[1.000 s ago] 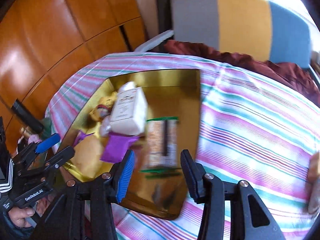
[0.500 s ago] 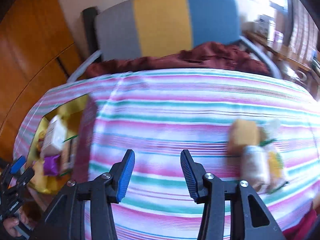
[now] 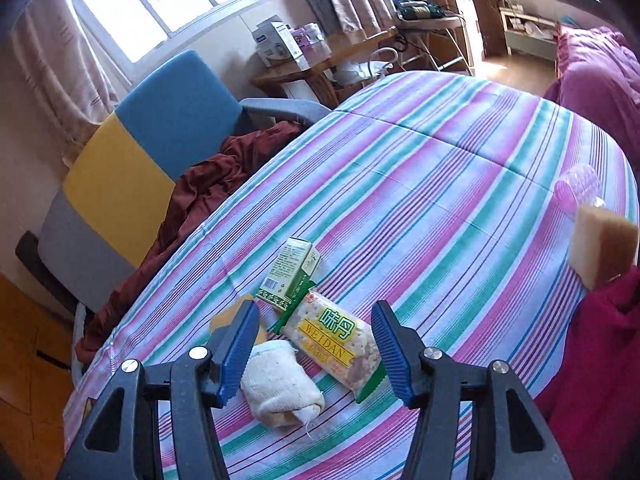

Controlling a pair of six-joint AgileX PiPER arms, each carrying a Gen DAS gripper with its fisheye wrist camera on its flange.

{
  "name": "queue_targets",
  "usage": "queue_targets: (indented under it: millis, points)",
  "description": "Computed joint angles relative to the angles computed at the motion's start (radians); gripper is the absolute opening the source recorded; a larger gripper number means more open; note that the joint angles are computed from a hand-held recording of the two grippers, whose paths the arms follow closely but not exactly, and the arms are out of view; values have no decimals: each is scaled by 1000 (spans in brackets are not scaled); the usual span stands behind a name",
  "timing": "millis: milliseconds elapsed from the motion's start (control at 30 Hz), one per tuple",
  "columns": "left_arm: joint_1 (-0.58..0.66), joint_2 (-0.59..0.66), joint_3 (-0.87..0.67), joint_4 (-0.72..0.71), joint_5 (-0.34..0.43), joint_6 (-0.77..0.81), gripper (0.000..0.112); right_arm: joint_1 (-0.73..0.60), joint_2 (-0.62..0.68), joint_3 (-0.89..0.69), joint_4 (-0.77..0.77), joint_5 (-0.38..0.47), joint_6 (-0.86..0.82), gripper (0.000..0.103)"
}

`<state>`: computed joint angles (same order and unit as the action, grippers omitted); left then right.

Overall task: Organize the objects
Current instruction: 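Move both tools back toward the remaining items on the cloth, then close the left gripper around the white knitted sock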

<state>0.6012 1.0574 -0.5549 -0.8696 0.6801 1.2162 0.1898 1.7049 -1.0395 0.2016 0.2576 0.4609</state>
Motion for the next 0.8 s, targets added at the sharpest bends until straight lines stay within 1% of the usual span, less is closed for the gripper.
queue_targets:
  millis: [67,167,233,367,400,500,633,733,800]
  points:
    - [-105,48,-26,31,-25,-95,72,-24,5,4,155,1,-132,59]
    - [-257,136,-67,69,-59,-225,71,-47,12,7,304,11,-261,59]
    - [-365,197,-99,84,-90,-301,70,-51,18,9,382,18,-323,59]
    - [-540,305,-173,95,-140,-404,68,-61,13,28,520,10,-454,59]
    - [-570,334,-195,96,-144,-425,68,-63,8,36,550,3,-481,59]
    - [-639,431,-284,58,-122,-459,68,-76,-11,64,676,-16,-597,59]
    - [-742,541,-404,102,-139,-554,69,-96,-12,79,834,-10,-740,59]
    - [-795,612,-483,128,-129,-624,70,-109,-1,76,894,5,-790,59]
    - [-833,660,-528,150,-139,-667,70,-113,-5,81,916,9,-811,59]
